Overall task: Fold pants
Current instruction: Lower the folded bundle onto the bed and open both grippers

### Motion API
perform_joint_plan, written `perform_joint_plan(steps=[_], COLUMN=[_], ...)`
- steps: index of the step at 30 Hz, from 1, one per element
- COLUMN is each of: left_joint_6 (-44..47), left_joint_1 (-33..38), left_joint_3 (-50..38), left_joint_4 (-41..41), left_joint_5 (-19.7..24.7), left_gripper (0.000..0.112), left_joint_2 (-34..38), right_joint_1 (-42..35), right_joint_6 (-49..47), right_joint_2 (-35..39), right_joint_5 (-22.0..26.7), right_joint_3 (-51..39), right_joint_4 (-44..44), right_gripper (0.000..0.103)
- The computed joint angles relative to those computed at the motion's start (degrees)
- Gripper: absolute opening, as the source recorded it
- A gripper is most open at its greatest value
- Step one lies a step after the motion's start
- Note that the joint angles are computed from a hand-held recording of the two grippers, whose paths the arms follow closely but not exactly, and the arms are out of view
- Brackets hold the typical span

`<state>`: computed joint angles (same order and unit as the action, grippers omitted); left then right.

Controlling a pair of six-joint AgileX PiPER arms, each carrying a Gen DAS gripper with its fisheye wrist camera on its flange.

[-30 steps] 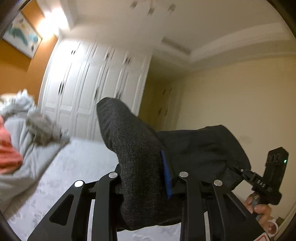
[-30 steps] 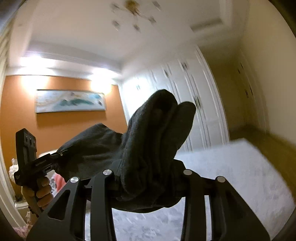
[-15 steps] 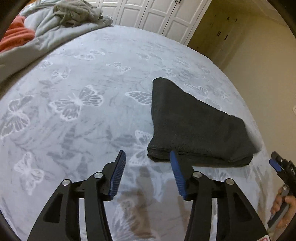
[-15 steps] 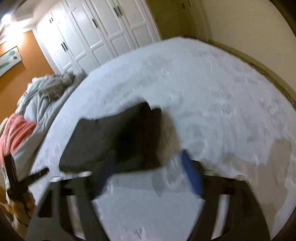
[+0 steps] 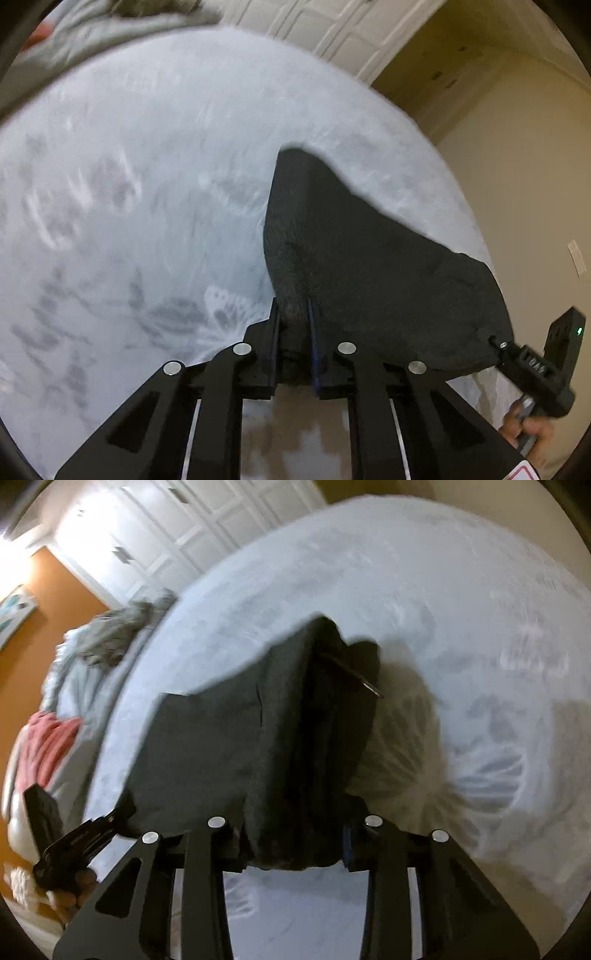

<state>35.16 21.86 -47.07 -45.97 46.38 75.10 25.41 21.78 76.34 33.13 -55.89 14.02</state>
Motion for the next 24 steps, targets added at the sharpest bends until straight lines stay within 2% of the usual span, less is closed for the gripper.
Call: perform_joint_plan(steps=[2, 4, 5, 6, 7, 9, 12, 14, 16, 18, 19, 20, 22, 24], left_joint_6=[-2.46, -8.79, -12.63, -15.88, -18.96, -24.72, -32.09, -41.04, -46.55, -49.05, -49.83, -48.32, -52.18, -53.3], left_joint_1=[-0.1, -5.41, -8.9, -11.57, -13.14, -16.16, -20.61, -26.19, -30.02, -31.89, -32.57, -31.27, -34.56, -35.81], left_joint_3=[-0.9, -0.97, 0.9, 3.1, 4.16, 6.72, 7.84, 7.83, 7.38, 6.75, 6.62, 6.83, 6.93, 7.13], left_joint_4=[2.99, 11.68, 17.41, 21.79, 25.29, 31.31, 38.48, 46.68, 51.22, 53.23, 53.88, 53.09, 57.42, 58.2], left_joint_5=[1.67, -2.32, -6.73, -9.88, -10.98, -11.68, -8.86, -6.65, -3.43, -1.14, 0.5, 0.48, 3.27, 5.58], left_gripper=[0.011, 0.014, 0.018, 0.018, 0.018, 0.018, 0.018, 0.018, 0.018, 0.018, 0.018, 0.018, 0.018, 0.018], left_joint_2=[-0.01, 1.85, 0.92, -2.21, -4.73, -12.03, -21.21, -25.5, -28.19, -29.7, -31.28, -31.84, -34.3, -37.18], right_joint_1=[-1.4, -1.38, -0.8, 0.01, 2.04, 8.02, 22.13, 25.4, 22.18, 15.64, 14.13, 14.56, 19.62, 30.19], right_joint_6=[-3.95, -0.37, 3.68, 8.47, 14.2, 25.13, 38.62, 40.85, 36.5, 30.29, 30.15, 32.31, 38.86, 45.08], right_joint_2=[-2.91, -0.11, 0.55, -1.08, -3.62, -9.02, -12.19, -11.29, -6.75, -2.09, -3.2, -6.6, -11.21, -16.76], right_joint_5=[-0.05, 1.69, 1.83, -0.09, 0.28, 6.45, 14.64, 14.12, 14.74, 11.77, 10.55, 11.36, 17.56, 27.24], right_joint_3=[1.86, 2.59, 3.72, 5.47, 6.61, 5.28, 1.64, 0.61, 0.02, 2.68, 3.74, 4.25, 2.6, 0.19], right_joint_4=[1.83, -5.51, -9.79, -12.22, -16.94, -28.4, -44.39, -46.59, -42.47, -35.37, -33.06, -33.04, -38.08, -45.7], right_gripper=[0.038, 0.057, 0.057, 0.057, 0.055, 0.052, 0.045, 0.038, 0.032, 0.036, 0.036, 0.036, 0.036, 0.036])
